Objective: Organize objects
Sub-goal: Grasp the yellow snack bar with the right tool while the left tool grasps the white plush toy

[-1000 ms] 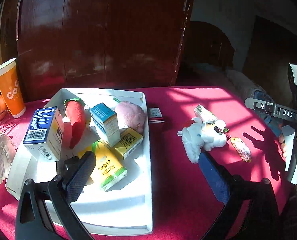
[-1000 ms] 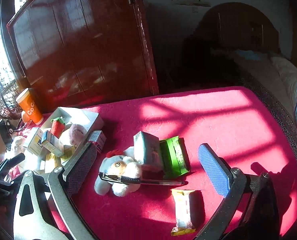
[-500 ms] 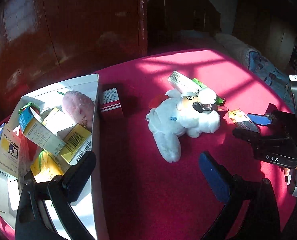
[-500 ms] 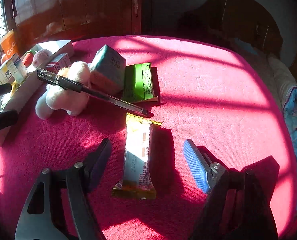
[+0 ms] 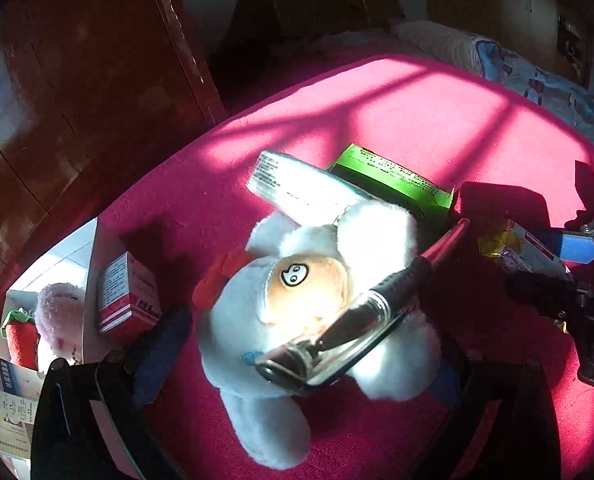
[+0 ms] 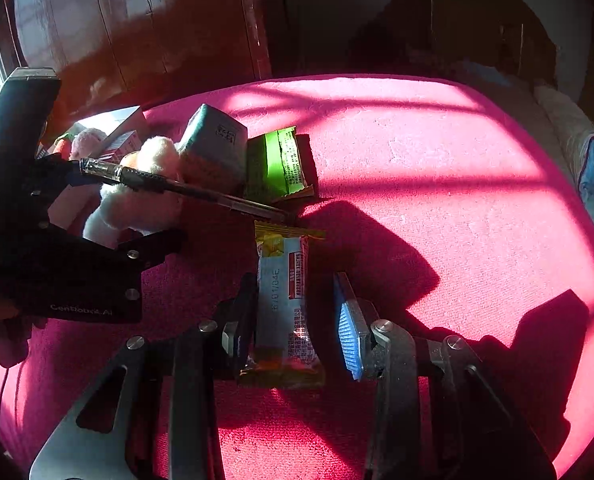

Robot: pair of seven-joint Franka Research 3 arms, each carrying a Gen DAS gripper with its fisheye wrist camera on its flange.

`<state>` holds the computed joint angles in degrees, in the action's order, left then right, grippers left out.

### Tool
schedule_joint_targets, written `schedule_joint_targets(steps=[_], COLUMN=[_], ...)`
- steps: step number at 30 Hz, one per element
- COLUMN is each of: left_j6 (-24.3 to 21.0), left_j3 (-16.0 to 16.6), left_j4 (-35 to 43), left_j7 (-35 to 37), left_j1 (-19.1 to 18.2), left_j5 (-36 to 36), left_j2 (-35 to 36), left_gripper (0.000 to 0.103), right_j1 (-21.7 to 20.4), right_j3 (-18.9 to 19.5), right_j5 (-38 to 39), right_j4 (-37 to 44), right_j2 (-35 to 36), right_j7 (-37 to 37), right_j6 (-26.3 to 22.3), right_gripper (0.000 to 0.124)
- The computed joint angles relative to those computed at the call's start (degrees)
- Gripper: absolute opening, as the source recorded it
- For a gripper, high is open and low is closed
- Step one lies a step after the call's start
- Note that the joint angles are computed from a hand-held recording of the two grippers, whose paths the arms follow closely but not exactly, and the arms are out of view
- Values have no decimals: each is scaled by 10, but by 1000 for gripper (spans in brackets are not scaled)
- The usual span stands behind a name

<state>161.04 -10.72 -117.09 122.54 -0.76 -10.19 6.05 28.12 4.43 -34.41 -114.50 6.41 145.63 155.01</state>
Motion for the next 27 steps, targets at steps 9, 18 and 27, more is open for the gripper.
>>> schedule_joint_targets(steps=[9, 18, 27], left_j6=[-81, 154, 132], left_j3=[6, 21, 154], left_j4=[-20, -161, -198], left_j7=[67, 46, 35], left_j1=[8, -10, -109], left_j5=[-124, 59, 2], left_j2=[-43, -154, -224], left_gripper=[78, 78, 78], right_j1=[-9, -4, -32], right_j3=[-2, 5, 30], right_j5=[3, -36, -58], right_j4=[-16, -29, -76], right_j2=[-9, -28, -72], right_j7=[28, 82, 155], right_j6=[21, 1, 53], right_gripper=[21, 21, 21])
